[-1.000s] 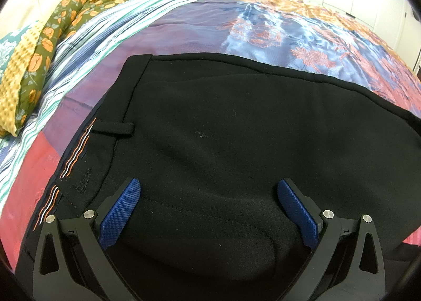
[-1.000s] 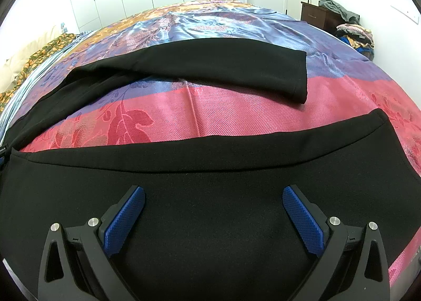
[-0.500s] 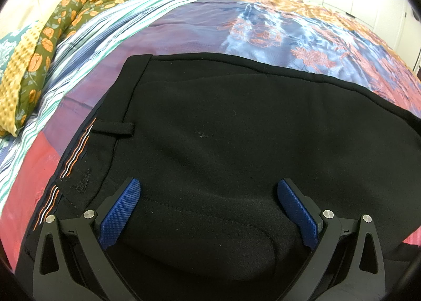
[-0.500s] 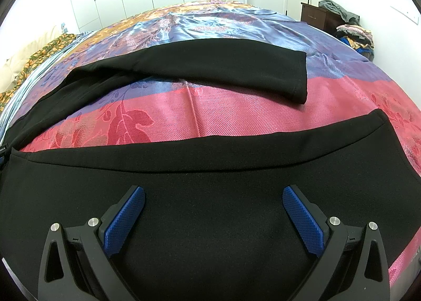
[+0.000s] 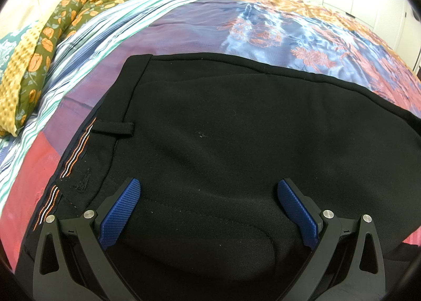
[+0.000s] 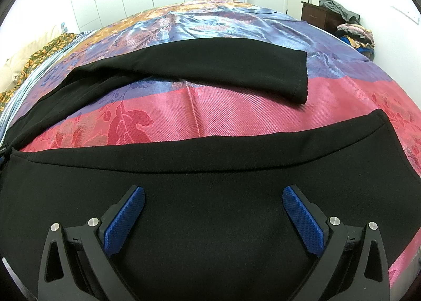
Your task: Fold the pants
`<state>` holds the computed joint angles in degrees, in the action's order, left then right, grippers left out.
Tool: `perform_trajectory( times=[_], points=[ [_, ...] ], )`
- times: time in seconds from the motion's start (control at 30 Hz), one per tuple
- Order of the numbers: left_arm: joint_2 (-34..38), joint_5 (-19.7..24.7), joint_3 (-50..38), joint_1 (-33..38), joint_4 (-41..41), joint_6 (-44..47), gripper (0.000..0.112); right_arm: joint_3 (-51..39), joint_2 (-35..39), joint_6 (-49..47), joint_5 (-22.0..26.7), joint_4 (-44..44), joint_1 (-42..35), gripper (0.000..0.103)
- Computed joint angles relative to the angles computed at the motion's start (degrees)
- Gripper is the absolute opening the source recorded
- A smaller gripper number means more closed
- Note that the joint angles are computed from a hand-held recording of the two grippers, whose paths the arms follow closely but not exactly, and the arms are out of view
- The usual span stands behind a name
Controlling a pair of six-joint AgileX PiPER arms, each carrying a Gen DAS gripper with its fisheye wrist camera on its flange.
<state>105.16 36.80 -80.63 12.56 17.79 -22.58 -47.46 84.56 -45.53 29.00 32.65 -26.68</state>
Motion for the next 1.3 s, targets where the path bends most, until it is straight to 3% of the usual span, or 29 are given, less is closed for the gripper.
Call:
perform_trajectory(
  times=[0.07,0.17,0.23,0.3,0.33,0.43,0.47,0.57,0.67,0.73,0.77,0.8,1.0,1.07,1.17,1.3],
  points=[
    [0.0,0.0,0.0,0.0,0.0,0.0,0.103,-3.1,0.5,-0.7,5.3,0.1,-1.6,0.103],
    [0.0,0.0,0.0,0.0,0.0,0.0,0.103,-7.6,0.0,-8.7,19.1,15.0,-10.1,0.102],
    [0.0,0.0,0.0,0.0,0.0,0.0,0.103,-12.5,5.0,-9.6,30.3,25.3,-14.6,0.102],
    [0.0,0.0,0.0,0.0,0.0,0.0,0.103,-17.9,11.5,-6.4,36.6,30.2,-15.0,0.102],
    [0.0,0.0,0.0,0.0,0.0,0.1,0.103,-20.2,14.2,-4.2,37.4,31.6,-14.5,0.101],
    [0.0,0.0,0.0,0.0,0.0,0.0,0.103,-28.9,22.8,7.3,34.3,31.7,-11.8,0.095],
    [0.0,0.1,-0.1,0.0,0.1,0.0,0.103,-31.3,25.2,13.0,30.7,30.2,-11.2,0.086],
    [0.0,0.0,0.0,0.0,0.0,0.0,0.103,-32.5,27.7,21.2,23.1,32.0,-11.4,0.077],
    [0.0,0.0,0.0,0.0,0.0,0.0,0.103,-32.8,29.0,25.5,19.2,34.2,-11.5,0.067],
    [0.0,0.0,0.0,0.1,-0.1,0.1,0.103,-35.7,29.9,28.8,17.3,29.4,-10.6,0.043],
    [0.0,0.0,0.0,0.0,-0.1,0.1,0.103,-37.3,30.0,29.8,16.4,25.2,-10.3,0.018],
    [0.0,0.0,0.0,0.0,0.0,0.0,0.103,-37.5,29.4,28.9,15.6,23.4,-10.1,0.007],
    [0.2,0.6,-0.5,0.1,-0.7,0.4,0.103,-34.0,19.6,10.7,18.4,22.6,-11.1,0.006],
    [1.0,5.1,-3.7,0.5,-3.7,3.3,0.103,-32.0,16.1,5.6,19.8,23.9,-11.9,0.006],
    [1.5,16.5,-10.3,2.0,-11.1,8.5,0.102,-25.9,9.4,-1.8,21.8,27.4,-13.9,0.006],
    [-6.4,17.2,-6.6,3.5,-25.6,17.8,0.102,-21.4,2.8,-7.9,26.8,30.5,-19.3,0.006]
  ],
)
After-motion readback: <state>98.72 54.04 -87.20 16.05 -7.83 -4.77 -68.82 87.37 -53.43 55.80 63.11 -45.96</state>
